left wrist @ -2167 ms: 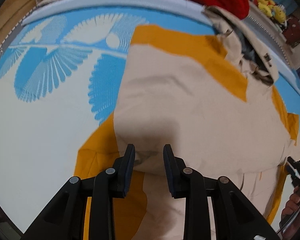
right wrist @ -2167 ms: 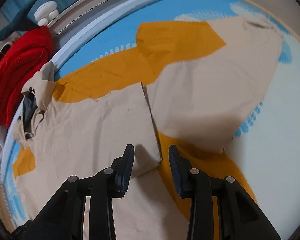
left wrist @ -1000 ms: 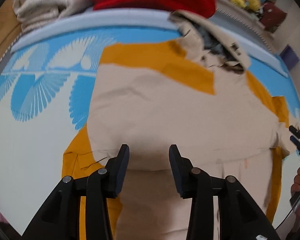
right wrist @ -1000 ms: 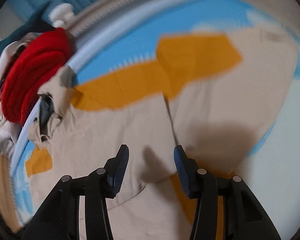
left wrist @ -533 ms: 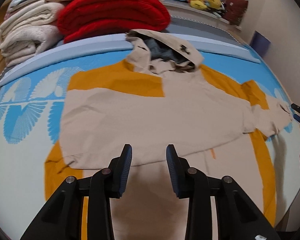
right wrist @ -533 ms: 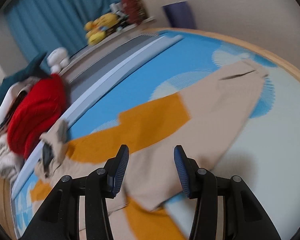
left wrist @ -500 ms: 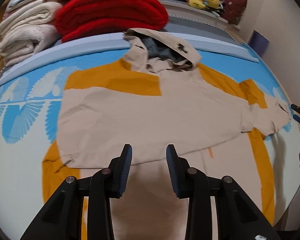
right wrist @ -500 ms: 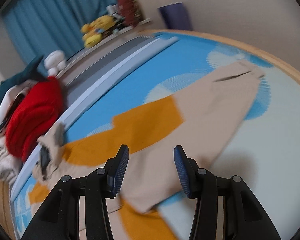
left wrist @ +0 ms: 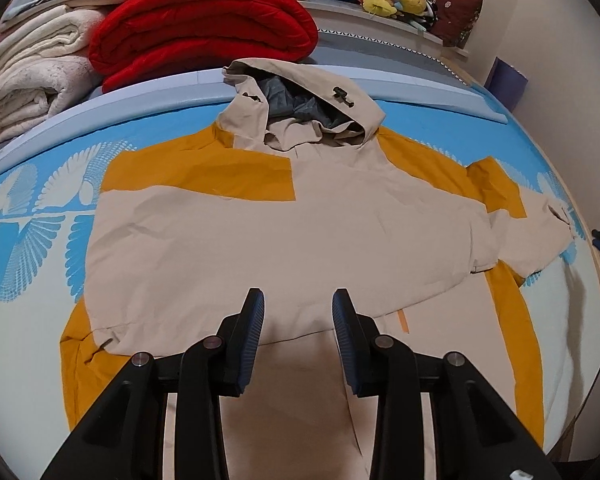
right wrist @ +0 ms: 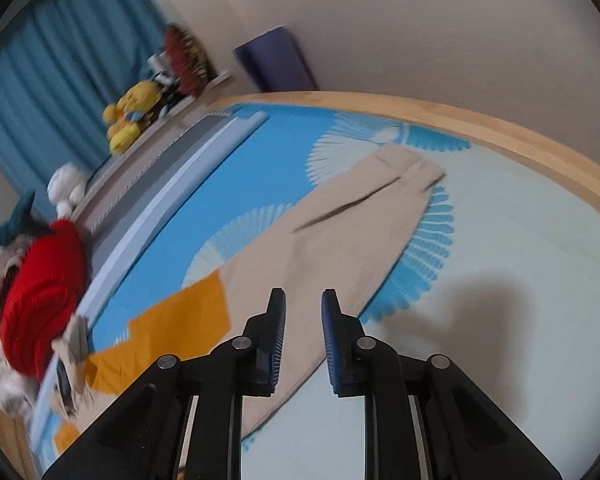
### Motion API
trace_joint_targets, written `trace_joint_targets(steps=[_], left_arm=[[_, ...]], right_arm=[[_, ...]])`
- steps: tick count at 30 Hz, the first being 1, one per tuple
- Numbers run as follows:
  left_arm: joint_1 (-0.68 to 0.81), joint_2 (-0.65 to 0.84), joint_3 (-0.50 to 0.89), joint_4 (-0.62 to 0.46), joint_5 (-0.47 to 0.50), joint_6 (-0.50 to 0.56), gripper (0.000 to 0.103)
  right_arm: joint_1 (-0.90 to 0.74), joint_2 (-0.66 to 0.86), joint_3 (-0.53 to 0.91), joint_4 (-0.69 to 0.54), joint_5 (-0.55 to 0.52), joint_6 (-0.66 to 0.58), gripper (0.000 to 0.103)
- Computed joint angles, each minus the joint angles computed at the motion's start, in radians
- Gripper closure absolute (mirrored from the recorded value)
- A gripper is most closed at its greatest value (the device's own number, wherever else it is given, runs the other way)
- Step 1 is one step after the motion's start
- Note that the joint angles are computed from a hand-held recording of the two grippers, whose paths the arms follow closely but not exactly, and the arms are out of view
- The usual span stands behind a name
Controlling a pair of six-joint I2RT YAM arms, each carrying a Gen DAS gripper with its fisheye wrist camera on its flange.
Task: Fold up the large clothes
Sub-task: 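Reach the right gripper to the other sleeve cuff and grasp, then carry the sleeve across the jacket front with the right gripper and release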
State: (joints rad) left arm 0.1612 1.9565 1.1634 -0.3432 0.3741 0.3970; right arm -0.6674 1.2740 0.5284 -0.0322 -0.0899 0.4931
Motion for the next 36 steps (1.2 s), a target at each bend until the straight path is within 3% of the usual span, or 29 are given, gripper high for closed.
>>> trace_joint_targets(steps=[7,12,16,21,23,29,36], left_arm=[[-0.002,0.031,0.022,-0.009,-0.001,-0.005,0.071],[-0.008,0.049,0.033,-0.008,-0.013,-0.012,0.071],[-0.010,0.053,0.032,-0.005,-0.016,-0.003,0.071],[-0.007,0.056,0.035,-0.004,-0.013,-0.007,0.071],[-0.003,0.057,0.039,-0.006,-0.013,-0.006,0.071],[0.046,0.075,0.099,-0.039,0.005,-0.005,0.071],[0.099,0.122,0.213,-0.130,-0.007,-0.025,0.071]], right_arm=[[-0.129,0.390,0.125,0.141,-0.143,-0.036,0.082],[-0.191,0.612,0.219,0.181,-0.154,0.010,0.081],[-0.214,0.685,0.232,0.262,-0.209,0.000,0.080],[-0.264,0.742,0.236,0.364,-0.298,0.096,0.080],[-0.240,0.727,0.242,0.348,-0.245,0.091,0.080],[-0.135,0.611,0.266,0.240,-0.091,0.081,0.098],[0.129,0.356,0.313,0.049,0.182,0.048,0.101]])
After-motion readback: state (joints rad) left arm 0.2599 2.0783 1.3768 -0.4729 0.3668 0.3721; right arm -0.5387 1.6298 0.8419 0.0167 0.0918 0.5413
